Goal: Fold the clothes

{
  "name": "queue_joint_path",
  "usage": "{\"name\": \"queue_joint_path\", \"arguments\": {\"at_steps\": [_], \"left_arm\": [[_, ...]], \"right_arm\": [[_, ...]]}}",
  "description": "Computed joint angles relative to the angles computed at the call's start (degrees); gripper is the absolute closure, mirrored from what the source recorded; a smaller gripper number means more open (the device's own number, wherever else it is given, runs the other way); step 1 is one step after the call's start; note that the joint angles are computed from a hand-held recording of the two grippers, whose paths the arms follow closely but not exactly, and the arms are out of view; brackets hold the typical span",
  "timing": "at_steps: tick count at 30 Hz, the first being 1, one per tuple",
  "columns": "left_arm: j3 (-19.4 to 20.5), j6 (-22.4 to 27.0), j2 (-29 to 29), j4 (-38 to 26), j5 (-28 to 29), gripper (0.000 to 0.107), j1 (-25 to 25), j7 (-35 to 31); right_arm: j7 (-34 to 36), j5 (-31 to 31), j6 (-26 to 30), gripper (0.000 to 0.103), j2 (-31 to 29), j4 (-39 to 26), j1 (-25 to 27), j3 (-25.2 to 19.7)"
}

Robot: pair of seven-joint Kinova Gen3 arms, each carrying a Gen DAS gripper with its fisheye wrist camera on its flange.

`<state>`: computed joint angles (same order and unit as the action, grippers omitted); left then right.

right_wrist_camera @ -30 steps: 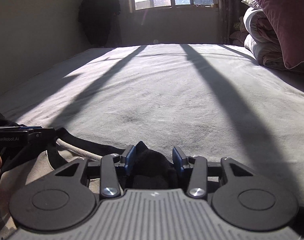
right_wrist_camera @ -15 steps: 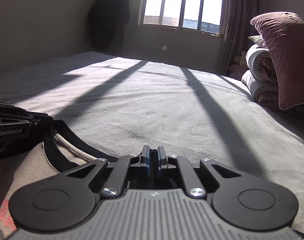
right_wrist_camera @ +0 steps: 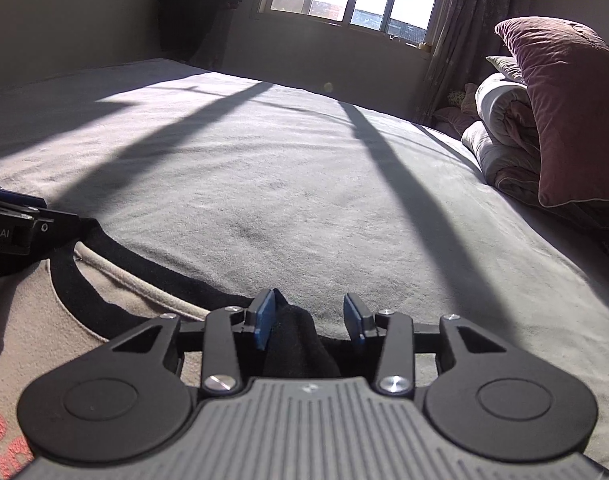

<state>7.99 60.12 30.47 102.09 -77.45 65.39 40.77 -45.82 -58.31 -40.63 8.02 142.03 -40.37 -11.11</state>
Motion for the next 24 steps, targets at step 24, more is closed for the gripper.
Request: {"name": "queue_joint_path", "arguments": {"at_steps": [24], "left_arm": [[-0.2,-2.1,-3.8,-15.7,13.5,0.02,1.0,-9.5]], "right_arm": [[-11.4,6.6,14.9,0.018,-20.9,3.4,16.6,-1.4]]}}
